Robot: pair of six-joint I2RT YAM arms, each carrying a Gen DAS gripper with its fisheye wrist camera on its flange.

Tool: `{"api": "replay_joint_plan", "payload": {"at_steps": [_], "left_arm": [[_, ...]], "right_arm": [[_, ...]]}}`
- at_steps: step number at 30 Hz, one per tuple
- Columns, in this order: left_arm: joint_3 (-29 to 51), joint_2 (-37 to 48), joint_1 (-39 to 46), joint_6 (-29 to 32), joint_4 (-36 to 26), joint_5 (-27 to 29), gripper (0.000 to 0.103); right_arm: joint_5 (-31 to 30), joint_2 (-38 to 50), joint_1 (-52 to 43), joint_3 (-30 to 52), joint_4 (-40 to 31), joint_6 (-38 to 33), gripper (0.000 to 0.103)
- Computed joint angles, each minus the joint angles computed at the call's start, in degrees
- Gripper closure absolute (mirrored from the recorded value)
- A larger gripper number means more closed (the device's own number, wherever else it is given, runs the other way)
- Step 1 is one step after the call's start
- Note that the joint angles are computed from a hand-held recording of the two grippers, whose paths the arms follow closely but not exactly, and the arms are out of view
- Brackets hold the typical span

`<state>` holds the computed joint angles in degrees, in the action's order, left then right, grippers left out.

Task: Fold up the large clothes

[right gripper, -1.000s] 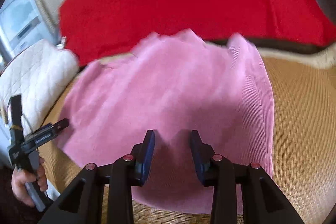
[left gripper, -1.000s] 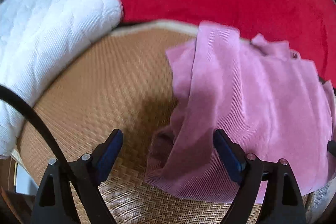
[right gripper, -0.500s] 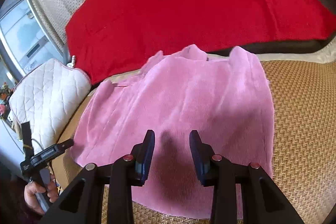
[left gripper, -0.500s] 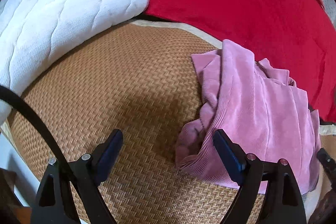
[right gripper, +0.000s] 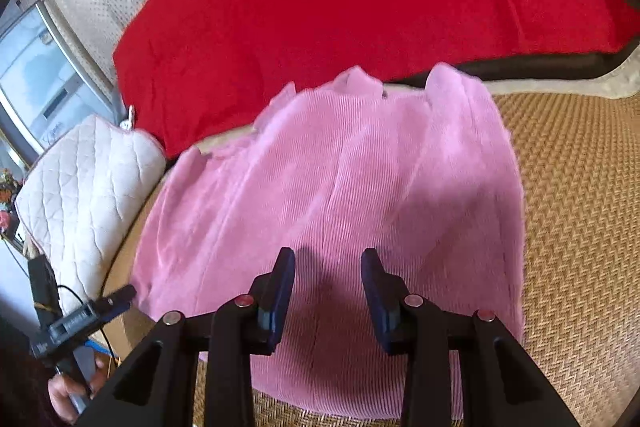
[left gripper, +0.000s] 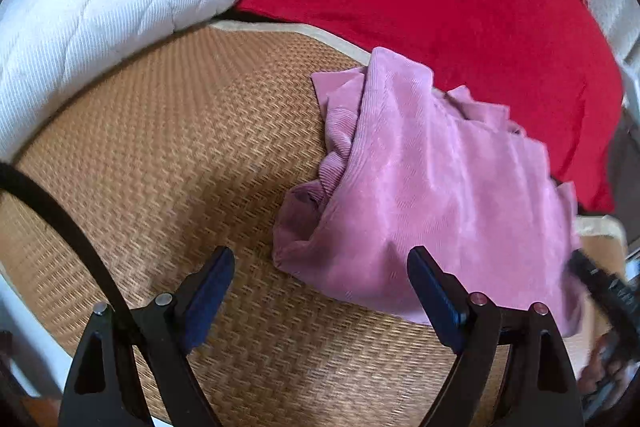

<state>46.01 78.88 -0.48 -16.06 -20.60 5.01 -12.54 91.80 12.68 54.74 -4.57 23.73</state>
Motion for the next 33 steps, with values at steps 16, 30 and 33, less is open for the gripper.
{"api": "replay_joint_plan", "payload": {"at_steps": [16,30,33], "left_arm": [[2.6,4.9,-7.6,2.5,0.3,-16.5,0.015],[6.6,5.8,-9.2,1.7,-0.6,-16.3,0.015],[6.2,5.9,-6.9,-1.5,-1.6,-12.4,0.015]], "right_arm": [[-7.0,9.0,-8.7,14.1,-6.2,-1.6,0.064],[-7.7,13.1,-8.4,19.2,-12.1,-7.8,0.064],[-10.7,11.3,-6.7,16.8,-12.0,-9.2,0.064]]}}
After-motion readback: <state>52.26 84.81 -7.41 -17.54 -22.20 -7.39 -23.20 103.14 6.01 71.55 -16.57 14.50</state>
